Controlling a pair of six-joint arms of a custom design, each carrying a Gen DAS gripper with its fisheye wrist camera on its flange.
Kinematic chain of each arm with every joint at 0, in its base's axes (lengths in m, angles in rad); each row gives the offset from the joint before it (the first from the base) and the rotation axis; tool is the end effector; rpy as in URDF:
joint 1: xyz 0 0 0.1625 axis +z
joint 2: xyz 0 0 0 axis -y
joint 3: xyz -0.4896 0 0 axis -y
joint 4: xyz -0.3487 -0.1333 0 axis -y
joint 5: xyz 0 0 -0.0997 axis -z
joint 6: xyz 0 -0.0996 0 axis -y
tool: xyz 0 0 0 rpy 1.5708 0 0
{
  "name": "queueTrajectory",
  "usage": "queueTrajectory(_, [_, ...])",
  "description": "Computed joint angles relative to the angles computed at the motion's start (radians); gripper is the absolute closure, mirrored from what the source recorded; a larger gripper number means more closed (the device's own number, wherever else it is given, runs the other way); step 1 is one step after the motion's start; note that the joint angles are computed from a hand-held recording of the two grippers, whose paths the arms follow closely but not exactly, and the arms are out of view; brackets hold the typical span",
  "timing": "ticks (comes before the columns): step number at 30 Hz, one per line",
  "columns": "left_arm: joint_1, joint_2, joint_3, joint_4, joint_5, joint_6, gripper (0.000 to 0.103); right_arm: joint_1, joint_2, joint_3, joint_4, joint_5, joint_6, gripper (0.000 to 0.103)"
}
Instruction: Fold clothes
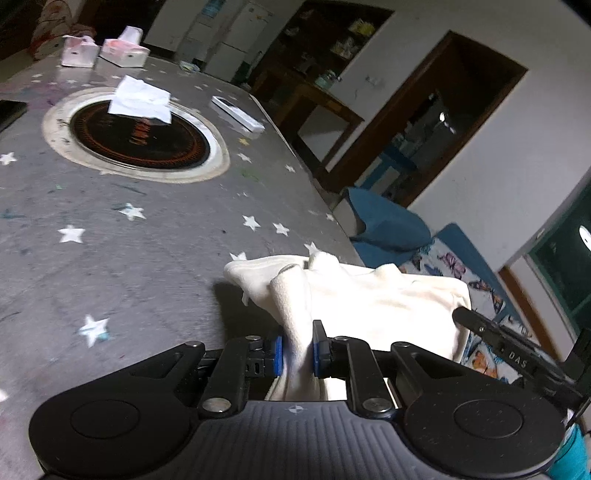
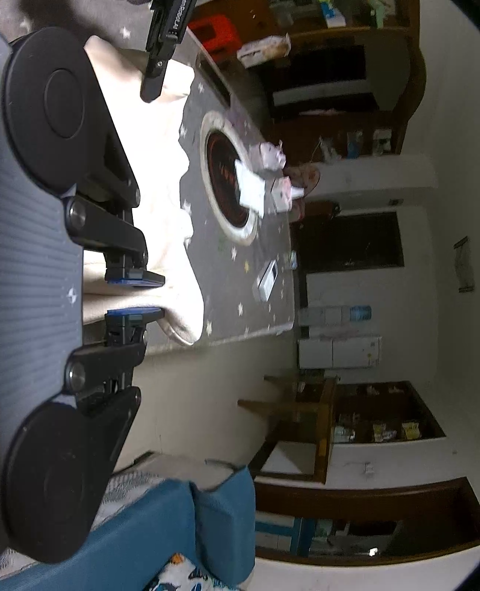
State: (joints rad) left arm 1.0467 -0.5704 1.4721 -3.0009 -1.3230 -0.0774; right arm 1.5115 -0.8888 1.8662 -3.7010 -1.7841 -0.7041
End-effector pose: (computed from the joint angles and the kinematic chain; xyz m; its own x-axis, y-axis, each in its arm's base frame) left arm -0.2454 -0.7397 0.1202 -0.9319 0.3191 -0.1722 0.3612 0.7747 -0.5190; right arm 0.0745 -0.6386 0.3051 -0.7504 -0.0710 0.6571 -0.6058 0.4714 -0.6409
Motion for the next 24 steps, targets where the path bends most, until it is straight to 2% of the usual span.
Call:
queueTrajectory(8, [0.000,0.043,-0.048,0.053,0.058,0.035,0.085,-0.026,0.045,-0.062,0.042,-0.069,0.008,0.093])
queueTrajectory(10, [-0.002,0.047,-0.050,0.058,0.080,0.046,0.079,-0.030,0.057,-0.077,0.062,-0.089,0.011,0.093])
queueTrajectory(13, [-0.004,0.049,-0.051,0.060,0.114,0.060,0.075,-0.034,0.072,-0.097,0.085,-0.121,0.015,0.092])
queueTrajectory(17, [-0.007,0.049,-0.057,0.052,0.160,0.072,0.073,-0.030,0.081,-0.106,0.055,-0.164,0.013,0.091])
queueTrajectory(22, [-0.017,0.057,-0.067,-0.014,0.208,0.110,0.076,-0.023,0.064,-0.100,0.094,-0.112,0.014,0.090])
queueTrajectory(24, [-0.021,0.062,-0.072,-0.035,0.204,0.128,0.076,-0.018,0.064,-0.107,0.125,-0.089,0.009,0.090])
